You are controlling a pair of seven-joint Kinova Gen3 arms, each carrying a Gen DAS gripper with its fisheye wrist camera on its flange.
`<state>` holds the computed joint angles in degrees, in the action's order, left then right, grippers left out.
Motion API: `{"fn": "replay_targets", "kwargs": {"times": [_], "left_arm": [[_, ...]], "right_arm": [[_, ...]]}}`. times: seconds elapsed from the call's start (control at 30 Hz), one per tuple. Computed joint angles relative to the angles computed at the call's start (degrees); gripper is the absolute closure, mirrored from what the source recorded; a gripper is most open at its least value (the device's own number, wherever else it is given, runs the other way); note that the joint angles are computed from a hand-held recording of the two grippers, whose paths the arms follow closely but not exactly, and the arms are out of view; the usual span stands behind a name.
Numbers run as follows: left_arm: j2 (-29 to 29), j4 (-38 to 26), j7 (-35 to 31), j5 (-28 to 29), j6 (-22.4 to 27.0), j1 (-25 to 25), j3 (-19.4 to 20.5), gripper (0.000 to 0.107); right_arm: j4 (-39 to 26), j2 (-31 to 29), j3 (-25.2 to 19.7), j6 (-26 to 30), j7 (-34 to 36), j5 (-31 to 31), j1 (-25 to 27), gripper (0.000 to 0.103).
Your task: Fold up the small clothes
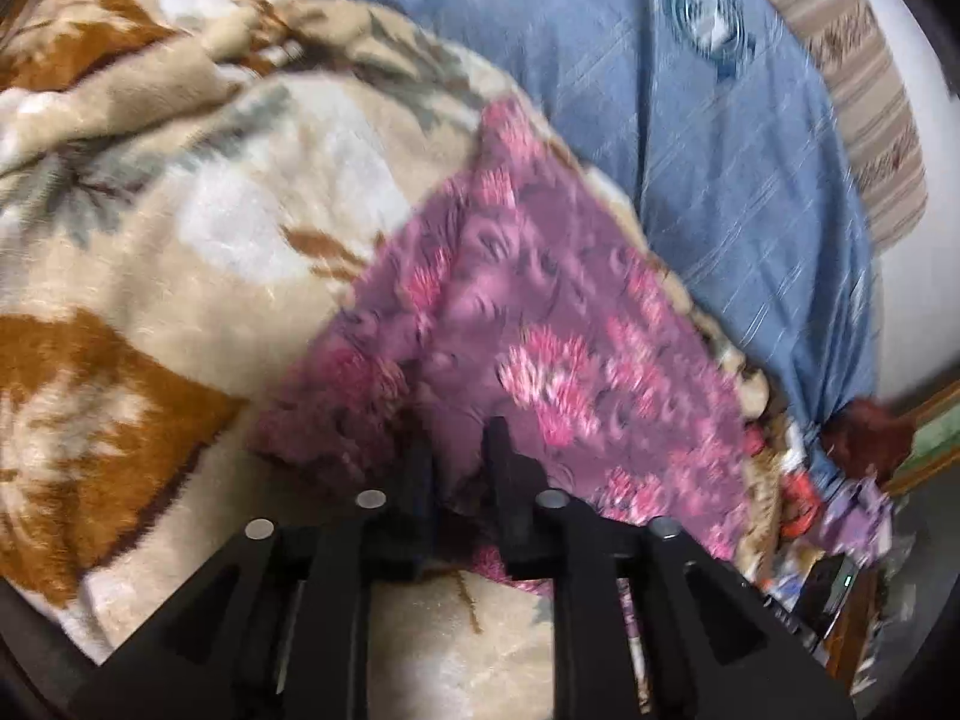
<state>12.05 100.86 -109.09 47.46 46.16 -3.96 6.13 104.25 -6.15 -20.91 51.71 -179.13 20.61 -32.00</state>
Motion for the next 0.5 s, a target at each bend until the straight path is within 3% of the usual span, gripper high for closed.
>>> {"fn": "replay_targets", "kwargs": {"times": [0.07,0.1,0.2,0.27,0.37,0.43,0.5], "left_arm": [[-2.7,2.3,-1.0,1.4,-3.5,0.5,-2.5,0.059],[-3.8,3.2,-0.3,0.7,-5.8,2.4,-4.8,0.056],[-4.5,3.4,5.0,-4.1,-9.0,2.5,-5.2,0.055],[-2.7,2.1,5.6,-3.9,-6.4,-0.8,-2.6,0.054],[0.9,-1.6,7.4,-5.6,-1.3,-0.8,-1.7,0.052],[2.1,-3.1,9.1,-7.7,-0.3,-0.3,-1.2,0.052],[2.4,-3.2,8.3,-6.9,-0.2,-0.5,-0.2,0.045]], "right_arm": [[-2.8,-0.1,-4.9,4.7,-2.6,4.7,1.9,0.053],[-4.9,0.0,-7.5,7.0,-3.2,7.0,2.5,0.049],[-9.9,1.0,-8.7,8.3,-2.2,8.7,1.9,0.04],[-12.2,1.9,-5.3,4.5,1.7,6.7,-0.1,0.038],[-15.8,4.7,0.1,-2.4,8.7,1.5,-1.5,0.038],[-19.0,7.9,-1.3,-4.0,13.4,-1.4,1.6,0.038],[-23.9,12.4,-6.0,-3.8,18.0,-3.6,6.7,0.036]]}}
